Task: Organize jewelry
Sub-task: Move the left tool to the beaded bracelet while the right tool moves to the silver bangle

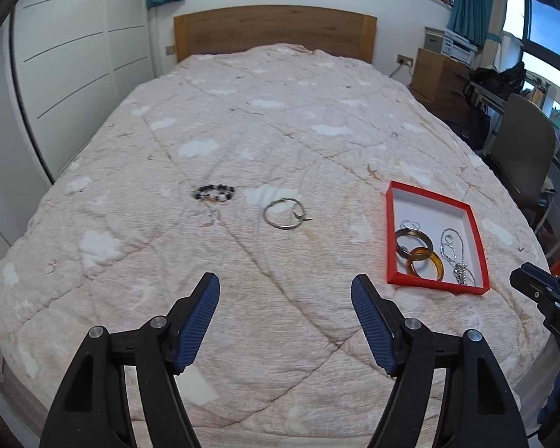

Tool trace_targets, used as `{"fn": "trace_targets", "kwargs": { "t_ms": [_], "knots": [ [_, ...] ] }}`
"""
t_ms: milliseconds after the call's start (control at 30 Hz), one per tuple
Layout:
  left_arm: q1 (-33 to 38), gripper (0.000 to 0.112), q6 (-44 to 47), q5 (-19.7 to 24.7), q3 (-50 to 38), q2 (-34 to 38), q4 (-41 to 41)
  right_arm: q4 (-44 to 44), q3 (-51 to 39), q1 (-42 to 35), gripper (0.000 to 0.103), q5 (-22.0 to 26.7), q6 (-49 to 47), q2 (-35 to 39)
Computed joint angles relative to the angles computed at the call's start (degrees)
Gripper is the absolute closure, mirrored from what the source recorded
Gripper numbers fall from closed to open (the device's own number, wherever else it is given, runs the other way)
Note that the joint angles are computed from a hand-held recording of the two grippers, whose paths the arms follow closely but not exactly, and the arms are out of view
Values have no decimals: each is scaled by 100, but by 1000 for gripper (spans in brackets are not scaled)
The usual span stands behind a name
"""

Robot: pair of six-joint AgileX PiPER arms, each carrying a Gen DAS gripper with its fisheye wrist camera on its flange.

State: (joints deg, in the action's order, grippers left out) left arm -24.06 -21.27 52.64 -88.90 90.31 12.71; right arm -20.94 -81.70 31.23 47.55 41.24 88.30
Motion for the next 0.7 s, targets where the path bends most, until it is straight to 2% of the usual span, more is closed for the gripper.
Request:
{"fn": "trace_targets", "kwargs": {
  "t_ms": [167,300,700],
  "knots": [
    [165,38,-157,-226,470,-454,160,-143,-215,381,66,186,192,119],
    [234,36,-332,-409,778,-706,395,-128,-397,566,65,266,219,266],
    [763,36,46,-906,1190,-927,-86,-40,-847,840,65,344,130,746]
  ]
}}
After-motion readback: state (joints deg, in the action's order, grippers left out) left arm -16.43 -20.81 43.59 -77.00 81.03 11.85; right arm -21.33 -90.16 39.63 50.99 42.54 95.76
